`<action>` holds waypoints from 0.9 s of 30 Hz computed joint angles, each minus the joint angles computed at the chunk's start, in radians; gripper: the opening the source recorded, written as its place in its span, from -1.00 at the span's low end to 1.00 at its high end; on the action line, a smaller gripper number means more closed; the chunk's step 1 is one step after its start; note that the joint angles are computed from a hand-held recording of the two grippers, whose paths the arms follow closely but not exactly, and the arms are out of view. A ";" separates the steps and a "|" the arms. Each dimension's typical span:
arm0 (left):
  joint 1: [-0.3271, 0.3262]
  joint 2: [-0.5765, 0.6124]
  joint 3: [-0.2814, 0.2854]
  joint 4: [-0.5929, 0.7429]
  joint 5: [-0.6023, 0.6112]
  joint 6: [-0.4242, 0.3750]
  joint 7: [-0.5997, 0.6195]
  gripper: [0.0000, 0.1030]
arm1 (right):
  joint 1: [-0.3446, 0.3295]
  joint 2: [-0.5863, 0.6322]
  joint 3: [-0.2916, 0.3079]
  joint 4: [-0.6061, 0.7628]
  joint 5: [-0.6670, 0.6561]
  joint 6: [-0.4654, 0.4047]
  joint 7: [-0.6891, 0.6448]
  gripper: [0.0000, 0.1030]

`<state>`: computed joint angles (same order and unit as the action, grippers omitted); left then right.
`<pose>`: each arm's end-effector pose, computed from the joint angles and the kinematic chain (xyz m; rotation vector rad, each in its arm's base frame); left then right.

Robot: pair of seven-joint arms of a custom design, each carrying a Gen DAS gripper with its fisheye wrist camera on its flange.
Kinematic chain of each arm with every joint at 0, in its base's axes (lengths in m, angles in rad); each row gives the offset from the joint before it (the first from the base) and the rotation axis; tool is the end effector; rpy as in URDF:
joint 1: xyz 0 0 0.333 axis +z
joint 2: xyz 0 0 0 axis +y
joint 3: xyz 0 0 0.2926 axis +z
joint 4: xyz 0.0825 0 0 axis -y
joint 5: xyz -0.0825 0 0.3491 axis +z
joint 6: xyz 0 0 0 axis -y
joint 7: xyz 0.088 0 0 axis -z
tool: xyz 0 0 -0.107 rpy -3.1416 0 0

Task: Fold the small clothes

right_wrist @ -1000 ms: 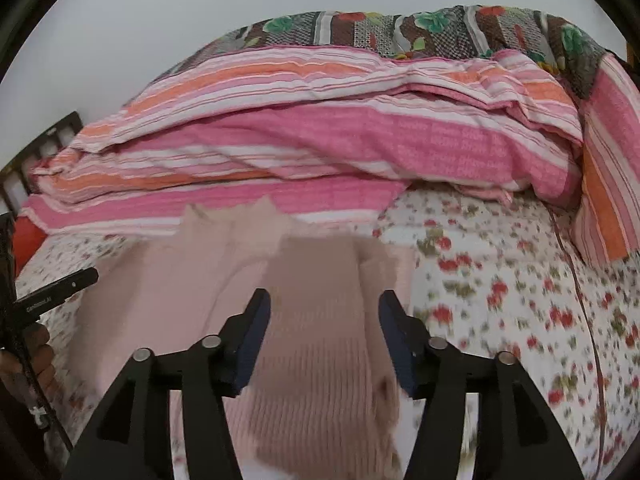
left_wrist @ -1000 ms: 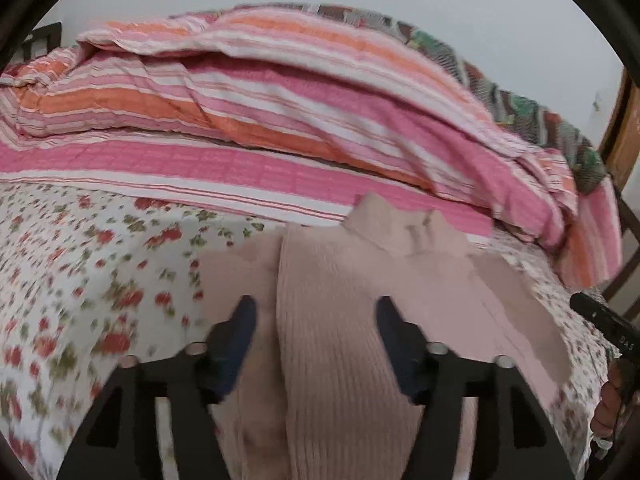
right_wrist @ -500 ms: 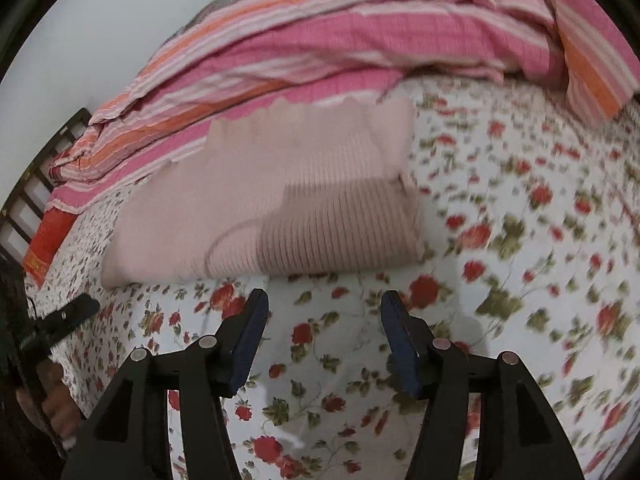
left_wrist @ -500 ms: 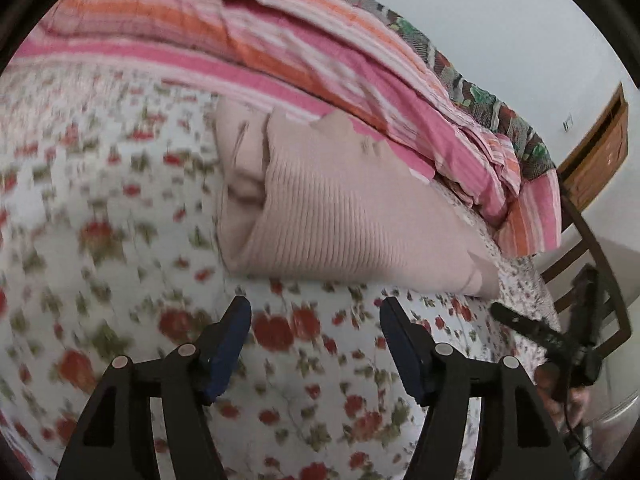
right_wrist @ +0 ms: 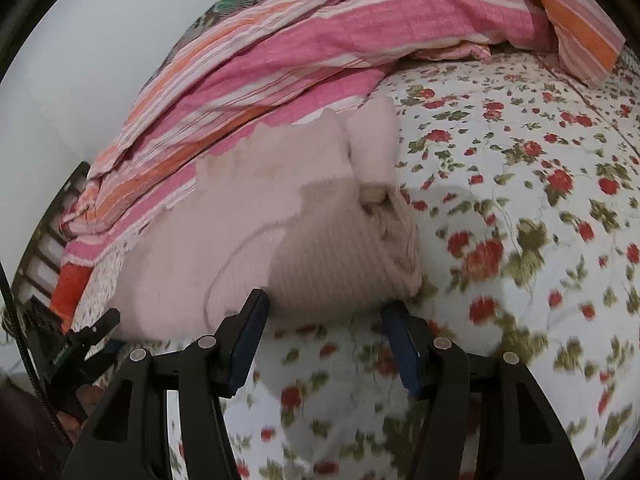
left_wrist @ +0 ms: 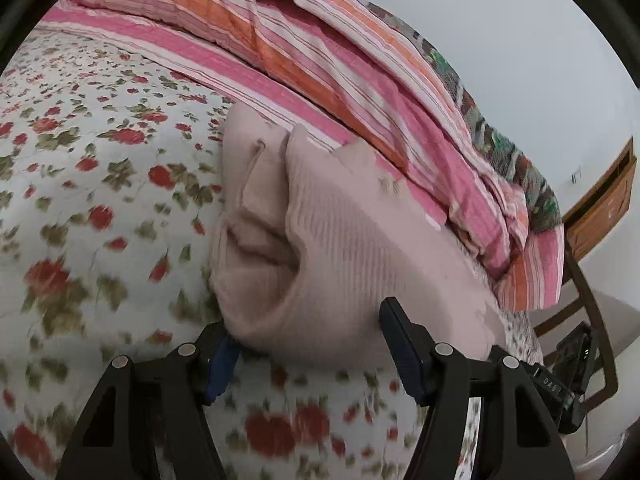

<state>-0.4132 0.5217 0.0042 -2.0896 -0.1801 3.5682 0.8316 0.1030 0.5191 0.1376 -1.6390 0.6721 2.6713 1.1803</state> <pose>0.5607 -0.2190 0.2955 -2.2899 1.3108 -1.3339 0.6665 0.1293 0.3673 -1.7837 1.6703 -0.0422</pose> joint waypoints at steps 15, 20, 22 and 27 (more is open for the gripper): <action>-0.004 0.024 0.026 0.042 -0.036 -0.021 -0.019 -0.71 | -0.007 0.081 0.036 0.080 0.011 0.103 0.039 -0.75; -0.082 -0.015 0.086 0.005 -0.092 -0.023 0.023 -0.77 | -0.011 0.013 0.049 -0.014 0.029 0.161 -0.010 -0.83; -0.110 -0.031 0.101 -0.014 -0.123 -0.021 0.047 -0.78 | -0.031 -0.015 0.068 -0.051 0.067 0.162 -0.037 -0.83; -0.145 -0.103 0.090 -0.124 -0.180 0.017 0.125 -0.78 | -0.034 -0.107 0.055 -0.154 0.114 0.132 -0.065 -0.84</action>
